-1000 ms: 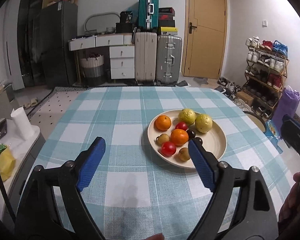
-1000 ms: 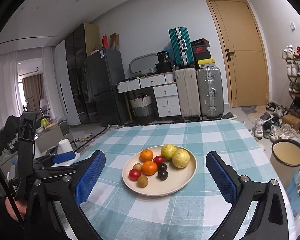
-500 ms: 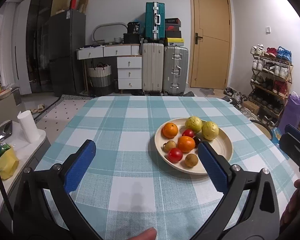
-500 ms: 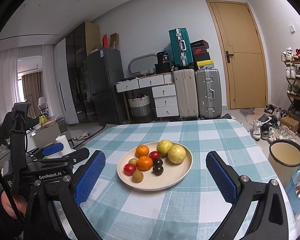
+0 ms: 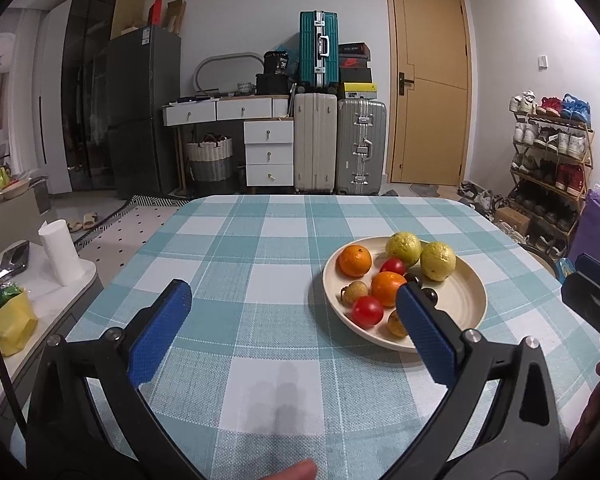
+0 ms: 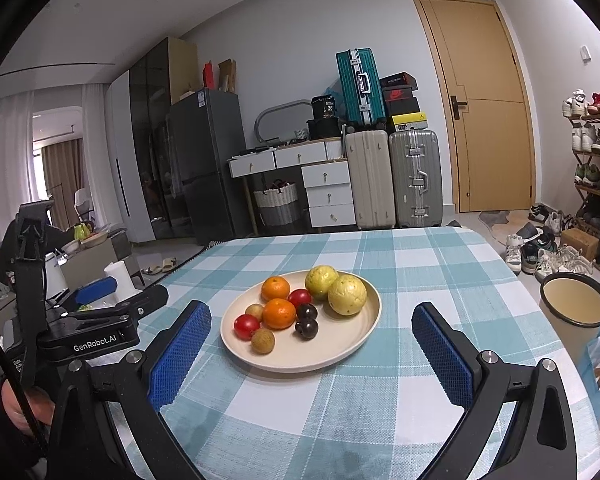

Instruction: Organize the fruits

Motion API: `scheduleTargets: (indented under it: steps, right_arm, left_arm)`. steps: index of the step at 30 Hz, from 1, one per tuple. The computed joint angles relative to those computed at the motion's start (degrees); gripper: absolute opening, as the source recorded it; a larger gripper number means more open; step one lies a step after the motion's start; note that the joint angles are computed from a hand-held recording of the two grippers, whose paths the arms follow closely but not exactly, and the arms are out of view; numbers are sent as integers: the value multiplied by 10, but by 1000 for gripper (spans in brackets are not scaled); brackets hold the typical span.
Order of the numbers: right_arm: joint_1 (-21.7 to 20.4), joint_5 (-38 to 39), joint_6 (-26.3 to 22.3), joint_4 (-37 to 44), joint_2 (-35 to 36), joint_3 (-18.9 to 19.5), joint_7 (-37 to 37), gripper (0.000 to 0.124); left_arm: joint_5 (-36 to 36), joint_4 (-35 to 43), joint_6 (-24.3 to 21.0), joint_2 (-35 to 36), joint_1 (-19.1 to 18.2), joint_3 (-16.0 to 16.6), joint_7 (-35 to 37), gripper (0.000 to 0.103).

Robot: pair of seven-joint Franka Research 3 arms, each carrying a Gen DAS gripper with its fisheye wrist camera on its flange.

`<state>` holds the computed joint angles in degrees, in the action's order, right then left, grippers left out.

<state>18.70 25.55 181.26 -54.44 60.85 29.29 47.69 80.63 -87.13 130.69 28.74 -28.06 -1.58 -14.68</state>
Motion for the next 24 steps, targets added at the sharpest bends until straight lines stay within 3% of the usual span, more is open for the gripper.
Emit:
scheduleTargets:
  steps: [8,12,15,21,23,24]
  right_arm:
    - [19,-8,1,22,13,-31,15,103]
    - [0,-21,23,10,17,12,-11,103]
    - [-2,-32,35,2,15,17,-10,103]
    - [32,-69,59,-12,4,-45,25,103]
    - [16,-92,58,-18,6,-18,22,103]
    - [17,-93,57,-17,5,-22,29,103]
  left_arm:
    - [6,1,7,5,0,4,2,102]
    - [34,-6,1,4,-7,8,-21,102]
    - [60,-14,-12,-1,-14,9,-40,102]
    - [81,-18,-13,-2,-8,2,-62,102]
    - [88,-19,-15,-2,-9,1,-65,102]
    - [87,-20,-15,-3,-8,0,-64,102]
